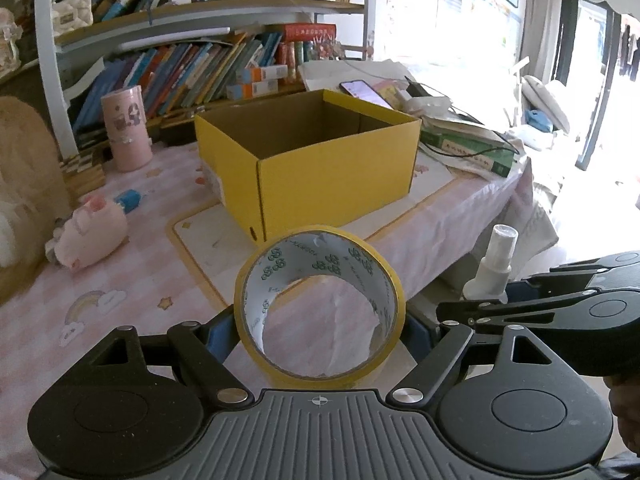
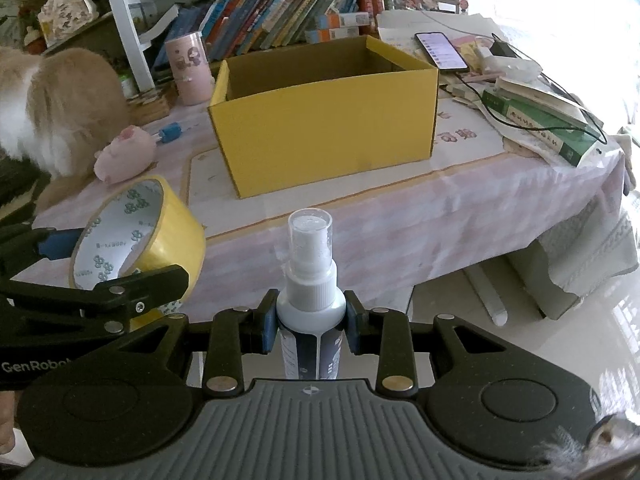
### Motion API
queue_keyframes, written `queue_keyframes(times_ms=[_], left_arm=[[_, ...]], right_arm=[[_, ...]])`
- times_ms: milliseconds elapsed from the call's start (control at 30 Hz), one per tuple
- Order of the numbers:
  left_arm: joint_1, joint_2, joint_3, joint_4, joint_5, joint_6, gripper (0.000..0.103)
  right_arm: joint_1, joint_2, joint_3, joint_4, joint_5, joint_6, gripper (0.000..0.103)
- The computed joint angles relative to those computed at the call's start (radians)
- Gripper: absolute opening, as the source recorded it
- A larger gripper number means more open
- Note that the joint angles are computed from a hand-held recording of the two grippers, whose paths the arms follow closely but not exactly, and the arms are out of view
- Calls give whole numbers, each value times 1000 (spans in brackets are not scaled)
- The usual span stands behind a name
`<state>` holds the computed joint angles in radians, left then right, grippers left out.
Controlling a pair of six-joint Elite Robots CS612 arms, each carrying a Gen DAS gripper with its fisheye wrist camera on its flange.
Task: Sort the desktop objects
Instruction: 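Carry the tape roll and spray bottle toward the yellow box with both tools, then lower the tape roll and spray bottle into the yellow box with both tools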
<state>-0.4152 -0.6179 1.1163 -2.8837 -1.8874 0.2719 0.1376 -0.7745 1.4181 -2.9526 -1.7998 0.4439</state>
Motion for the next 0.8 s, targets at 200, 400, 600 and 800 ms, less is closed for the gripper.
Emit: queue_keyframes(times_ms=[200,400,600,800], left_arm=[[-16,21,-40,-5,17,-18,84],[-32,49,-93,-43,40,-56,84],[-50,80,-161,-81,72,-90,84],[-66,123,-257,-94,123,-120,84]], right_arm=[[-25,4,-10,1,25,-24,30],[-53,12,-27,-45,33,-78,30],[-90,24,-62,-88,70,-135,30],[-125,44,-119,-130,113,-195,30]])
